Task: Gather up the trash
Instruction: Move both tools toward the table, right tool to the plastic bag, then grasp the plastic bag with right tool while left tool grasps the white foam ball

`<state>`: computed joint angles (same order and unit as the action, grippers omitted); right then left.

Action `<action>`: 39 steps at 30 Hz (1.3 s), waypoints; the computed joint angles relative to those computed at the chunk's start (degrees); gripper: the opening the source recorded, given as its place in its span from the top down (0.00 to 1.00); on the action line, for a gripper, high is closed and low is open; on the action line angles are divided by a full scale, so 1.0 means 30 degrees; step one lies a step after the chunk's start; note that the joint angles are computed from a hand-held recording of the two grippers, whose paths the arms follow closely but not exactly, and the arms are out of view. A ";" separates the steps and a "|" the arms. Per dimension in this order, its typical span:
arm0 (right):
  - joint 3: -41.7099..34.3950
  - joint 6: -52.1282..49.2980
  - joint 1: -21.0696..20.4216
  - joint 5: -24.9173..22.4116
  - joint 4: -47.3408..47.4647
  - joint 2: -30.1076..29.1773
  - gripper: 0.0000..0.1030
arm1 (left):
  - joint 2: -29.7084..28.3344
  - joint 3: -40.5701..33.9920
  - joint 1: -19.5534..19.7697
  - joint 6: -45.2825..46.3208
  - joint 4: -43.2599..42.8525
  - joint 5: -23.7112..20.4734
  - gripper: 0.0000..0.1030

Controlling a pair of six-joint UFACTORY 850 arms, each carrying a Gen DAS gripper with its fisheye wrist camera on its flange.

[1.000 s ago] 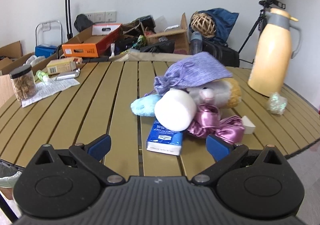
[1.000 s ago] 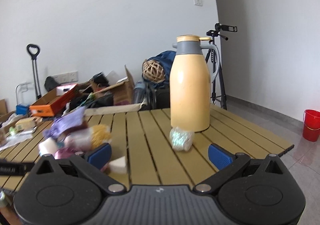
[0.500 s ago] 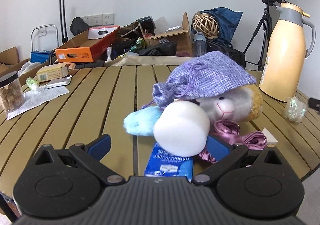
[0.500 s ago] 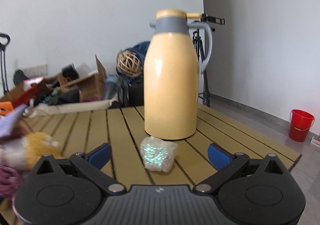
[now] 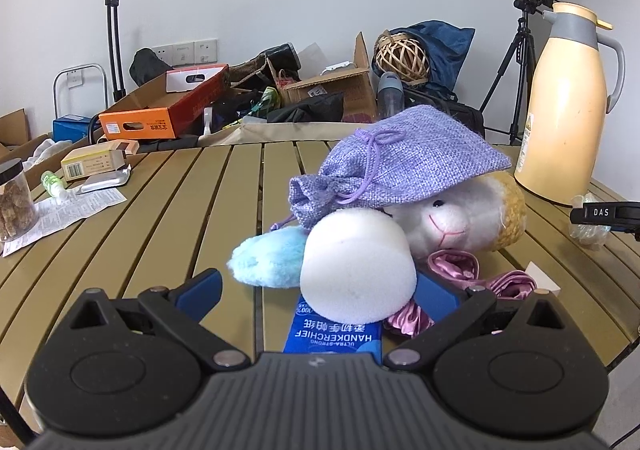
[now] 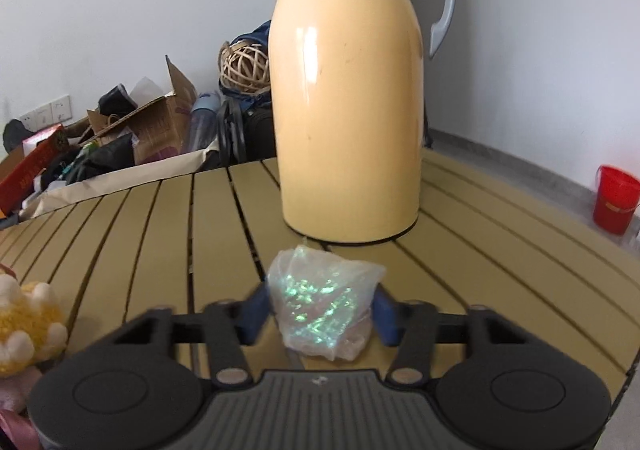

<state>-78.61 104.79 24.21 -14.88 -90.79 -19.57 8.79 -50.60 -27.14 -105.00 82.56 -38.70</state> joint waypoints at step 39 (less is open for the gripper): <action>0.4745 0.7661 0.2291 -0.0453 -0.9266 0.5175 0.60 | 0.3504 0.2315 -0.0821 -0.0978 0.1576 0.0549 0.46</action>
